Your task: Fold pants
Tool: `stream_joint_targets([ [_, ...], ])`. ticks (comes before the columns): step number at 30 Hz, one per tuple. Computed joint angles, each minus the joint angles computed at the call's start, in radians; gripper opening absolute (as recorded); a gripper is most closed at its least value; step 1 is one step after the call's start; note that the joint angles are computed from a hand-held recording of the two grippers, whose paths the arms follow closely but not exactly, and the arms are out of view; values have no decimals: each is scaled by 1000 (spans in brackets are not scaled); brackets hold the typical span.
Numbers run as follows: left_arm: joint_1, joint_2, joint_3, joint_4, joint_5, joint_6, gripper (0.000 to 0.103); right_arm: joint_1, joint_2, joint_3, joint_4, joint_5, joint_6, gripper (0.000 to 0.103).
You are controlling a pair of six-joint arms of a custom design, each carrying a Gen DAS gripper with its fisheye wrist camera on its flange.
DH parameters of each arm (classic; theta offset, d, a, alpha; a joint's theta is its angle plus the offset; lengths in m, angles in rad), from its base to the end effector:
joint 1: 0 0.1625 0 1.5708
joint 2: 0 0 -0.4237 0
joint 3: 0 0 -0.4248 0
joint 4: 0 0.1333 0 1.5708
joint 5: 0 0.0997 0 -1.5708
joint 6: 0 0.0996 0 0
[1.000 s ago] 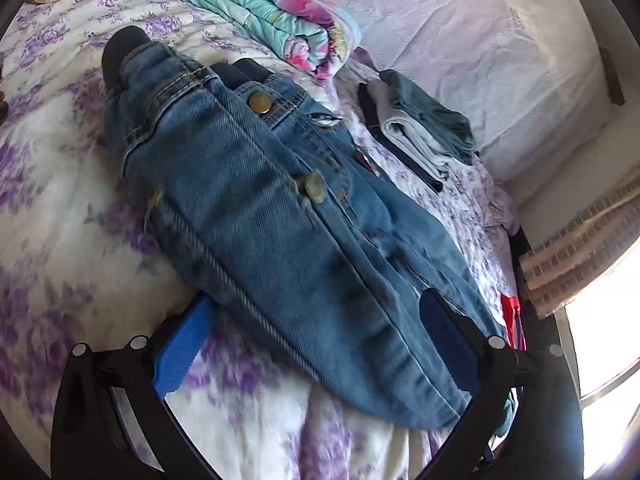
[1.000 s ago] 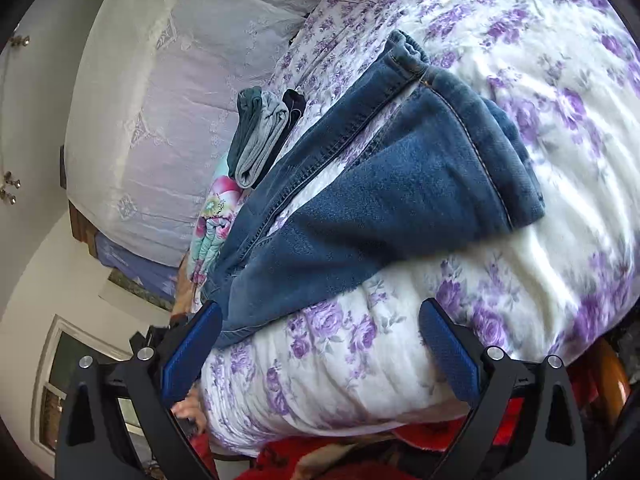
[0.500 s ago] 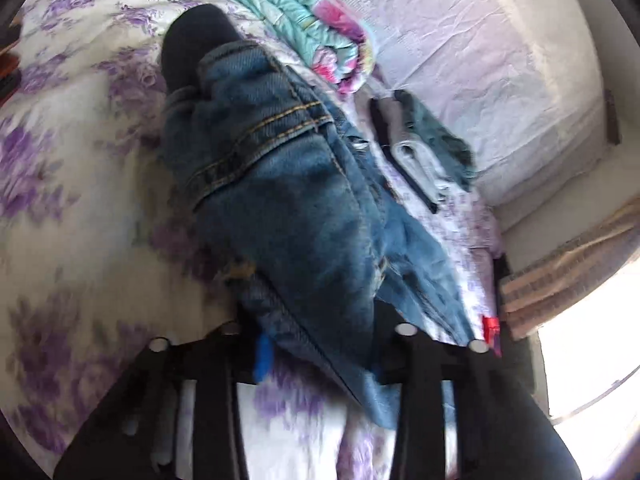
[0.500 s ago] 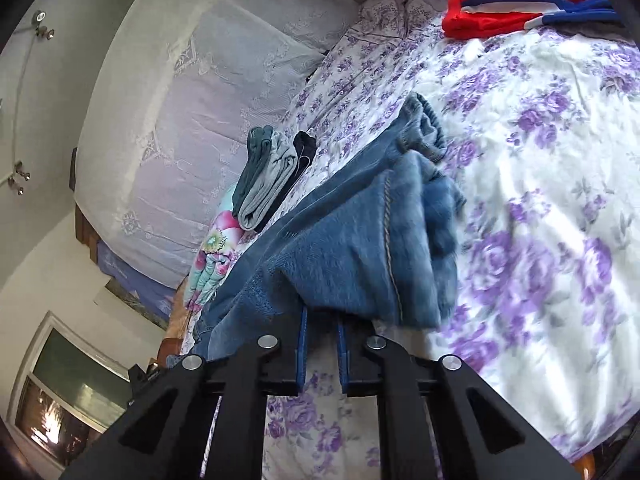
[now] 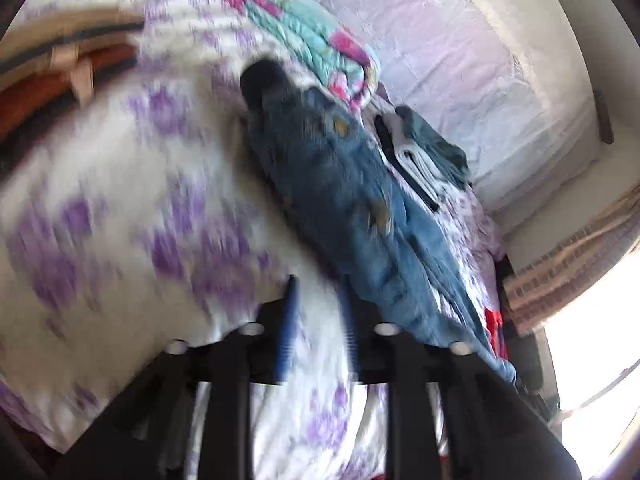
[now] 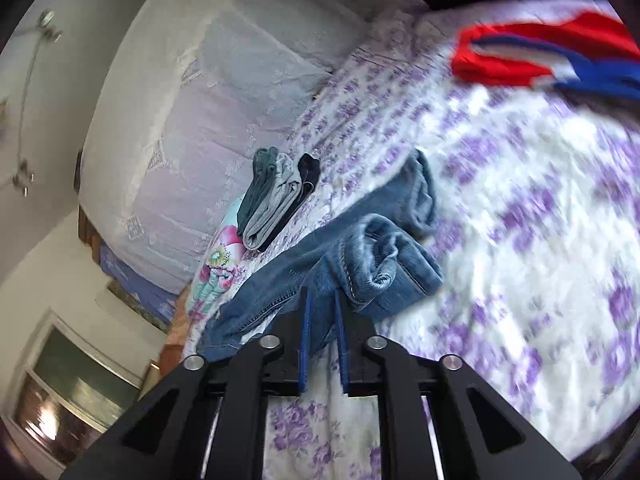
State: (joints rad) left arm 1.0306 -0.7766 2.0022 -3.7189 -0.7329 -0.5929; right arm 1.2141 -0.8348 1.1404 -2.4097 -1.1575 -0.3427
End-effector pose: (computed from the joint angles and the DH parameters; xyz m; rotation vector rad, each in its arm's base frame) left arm -0.1098 -0.5863 0.0989 -0.6026 2.4186 -1.6022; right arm -0.1246 -0.8306 0.3209 -0.1405 2.7959 -0.9180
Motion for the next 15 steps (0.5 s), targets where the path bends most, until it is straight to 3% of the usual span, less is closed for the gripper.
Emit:
stream_joint_targets([
  [1,-1,-9,-5,-8,10,13,51,-8,-13,24,-5,-7,18,67],
  [2,-2,-14,-19,-5,20,20,68,-14,-25,47,-20,-21,37,73],
  [3,-3,-21,-22,2,29,21,78,-19,-32,62,-20,-22,43,73],
  [4,-4,-29,-41,29,40,26,81,-23,-32,64,-8,-14,45,73],
  [6,-2,-29,-89,103,65,49,83,-22,-22,56,7,-19,75,75],
  [9,19,-47,-111,225,94,-30,83,-15,-19,60,7,-47,83,76],
  [13,102,-77,-80,226,-51,-164,83,-3,2,48,-30,-69,121,80],
  [15,110,-69,-112,236,-35,-137,82,16,22,31,-50,-91,100,82],
])
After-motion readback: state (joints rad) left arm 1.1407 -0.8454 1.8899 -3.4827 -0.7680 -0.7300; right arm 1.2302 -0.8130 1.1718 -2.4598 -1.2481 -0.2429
